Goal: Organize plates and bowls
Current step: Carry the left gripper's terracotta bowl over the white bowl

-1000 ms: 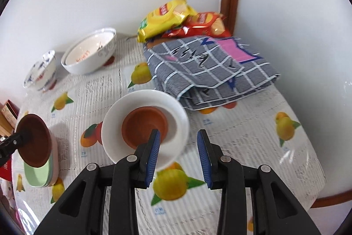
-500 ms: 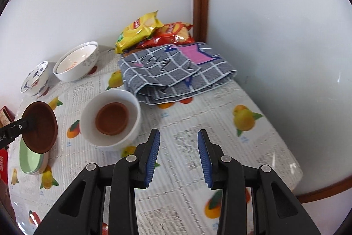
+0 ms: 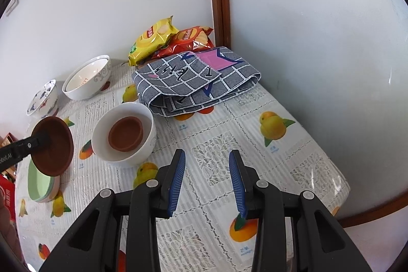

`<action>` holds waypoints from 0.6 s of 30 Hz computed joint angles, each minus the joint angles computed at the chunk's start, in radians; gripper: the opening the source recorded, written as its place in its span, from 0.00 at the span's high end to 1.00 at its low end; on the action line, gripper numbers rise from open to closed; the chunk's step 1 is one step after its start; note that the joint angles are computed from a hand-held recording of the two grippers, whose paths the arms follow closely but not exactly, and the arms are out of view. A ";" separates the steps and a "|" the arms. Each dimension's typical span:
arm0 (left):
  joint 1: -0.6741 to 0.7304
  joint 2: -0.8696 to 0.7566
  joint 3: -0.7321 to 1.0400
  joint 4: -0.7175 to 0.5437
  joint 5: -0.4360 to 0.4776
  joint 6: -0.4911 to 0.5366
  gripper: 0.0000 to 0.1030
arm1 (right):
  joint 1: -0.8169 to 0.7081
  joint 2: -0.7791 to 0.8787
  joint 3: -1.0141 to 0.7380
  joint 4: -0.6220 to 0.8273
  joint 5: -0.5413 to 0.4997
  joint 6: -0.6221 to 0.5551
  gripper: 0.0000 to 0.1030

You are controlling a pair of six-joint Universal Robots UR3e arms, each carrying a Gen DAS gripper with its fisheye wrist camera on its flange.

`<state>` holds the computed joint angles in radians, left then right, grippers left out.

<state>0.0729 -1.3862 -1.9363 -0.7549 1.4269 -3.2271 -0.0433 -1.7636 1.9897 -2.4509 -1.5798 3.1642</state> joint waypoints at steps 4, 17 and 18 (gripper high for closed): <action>-0.021 0.009 0.005 -0.008 0.018 -0.018 0.90 | -0.021 -0.029 0.001 0.018 0.034 -0.007 0.66; -0.084 -0.067 0.061 0.010 0.070 -0.060 0.90 | -0.051 -0.056 0.015 0.047 0.106 -0.070 0.66; -0.084 -0.074 0.065 0.014 0.068 -0.060 0.90 | -0.048 -0.049 0.013 0.045 0.102 -0.070 0.66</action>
<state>-0.0107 -1.4605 -1.8709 -0.7408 1.4949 -3.2870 -0.0916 -1.8130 2.0030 -2.4062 -1.4781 3.0947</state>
